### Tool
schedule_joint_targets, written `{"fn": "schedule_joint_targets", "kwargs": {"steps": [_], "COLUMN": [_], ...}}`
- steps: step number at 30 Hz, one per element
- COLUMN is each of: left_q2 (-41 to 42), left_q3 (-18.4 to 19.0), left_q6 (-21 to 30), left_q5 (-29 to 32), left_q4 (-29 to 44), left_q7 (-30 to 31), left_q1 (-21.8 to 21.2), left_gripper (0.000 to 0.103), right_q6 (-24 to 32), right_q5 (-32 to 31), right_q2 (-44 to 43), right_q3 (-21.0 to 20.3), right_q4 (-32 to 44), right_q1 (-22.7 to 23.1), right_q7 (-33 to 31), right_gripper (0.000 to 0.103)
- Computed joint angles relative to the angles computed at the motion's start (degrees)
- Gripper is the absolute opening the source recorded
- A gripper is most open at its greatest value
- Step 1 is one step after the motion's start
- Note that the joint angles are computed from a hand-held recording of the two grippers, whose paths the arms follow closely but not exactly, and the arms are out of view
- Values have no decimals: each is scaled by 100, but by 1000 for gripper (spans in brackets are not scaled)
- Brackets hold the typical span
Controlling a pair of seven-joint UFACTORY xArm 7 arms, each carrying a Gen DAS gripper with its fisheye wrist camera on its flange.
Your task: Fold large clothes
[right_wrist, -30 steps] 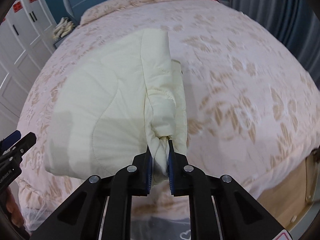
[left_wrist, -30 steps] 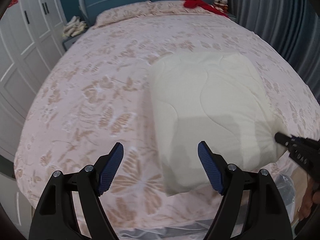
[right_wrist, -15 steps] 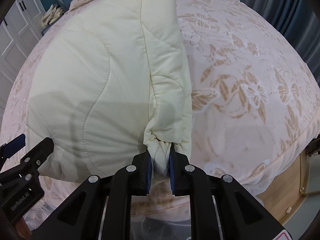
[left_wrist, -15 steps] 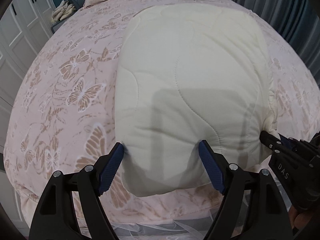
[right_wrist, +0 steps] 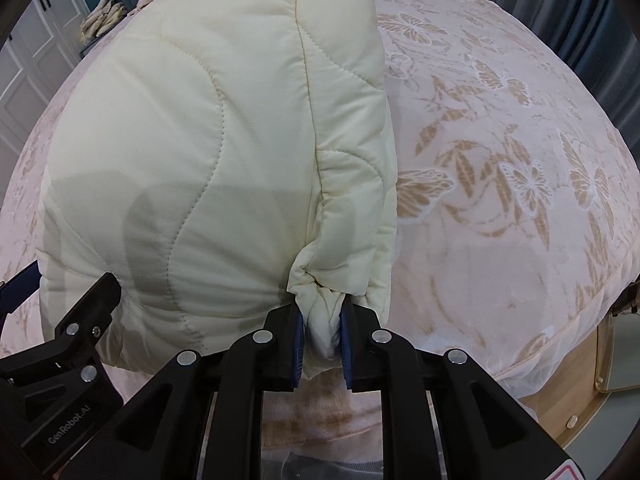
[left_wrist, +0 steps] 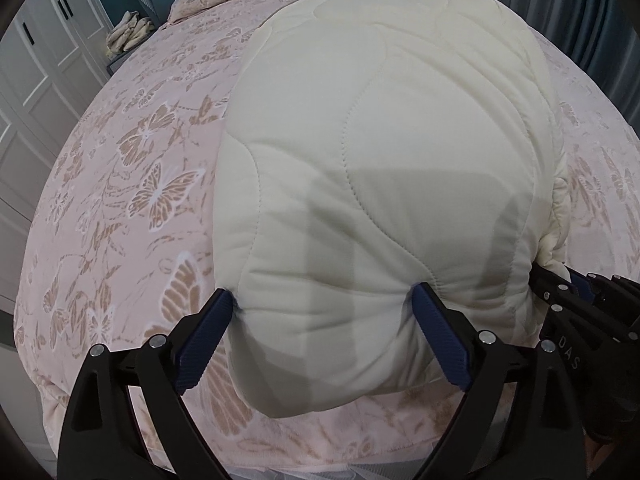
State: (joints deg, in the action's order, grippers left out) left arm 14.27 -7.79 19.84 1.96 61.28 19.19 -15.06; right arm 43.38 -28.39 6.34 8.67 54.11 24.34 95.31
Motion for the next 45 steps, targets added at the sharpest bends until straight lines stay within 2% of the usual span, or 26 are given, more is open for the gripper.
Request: {"fn": "schedule_joint_targets", "kwargs": {"steps": [4,18,23,25,28,29,32,34,38,41,43,45], "left_q2": [8,59,66,81,12,-42,-76,140,804,1278,1536,1579], "left_q3": [45,42,25,-65,-246,-266,-280,-226,-84,-28,-29,-60], "left_q6": [-113,-198,-55,271,883,922,1091,1418,1903,2255,2485,2379], "left_q5": [114,198,160,-67,-803,-1012,-1658,-1884,-1770,-1565,-1448,-1411], "left_q4": [-44,-40,35,221,575,617,983,1471,2465,3032,3284,3219], "left_q7": [-118,-178,-142,12,439,565,902,883,467,200,100,96], "left_q1": [-63,-48,-33,72,346,398,562,600,510,446,409,391], "left_gripper": [91,92,95,96,95,94,95,96,96,96,96,98], "right_q6": [-144,-15,157,127,94,116,647,635,130,-370,-902,-1124], "right_q5": [20,-95,-97,-126,-43,-111,-552,-703,-690,-300,-140,-153], "right_q2": [-31,41,71,-93,-558,-800,-1232,-1399,-1346,-1019,-881,-800], "right_q3": [-21,-24,-14,-1,64,115,373,405,317,146,63,45], "right_q4": [-87,-5,106,13,-224,-320,-254,-216,-259,-321,-523,-632], "right_q1": [-39,8,45,55,-5,-24,-131,-264,-608,-786,-864,-889], "right_q7": [-7,28,-18,4,119,303,740,717,560,250,254,417], "right_gripper": [14,14,15,16,24,29,56,59,62,62,64,72]}}
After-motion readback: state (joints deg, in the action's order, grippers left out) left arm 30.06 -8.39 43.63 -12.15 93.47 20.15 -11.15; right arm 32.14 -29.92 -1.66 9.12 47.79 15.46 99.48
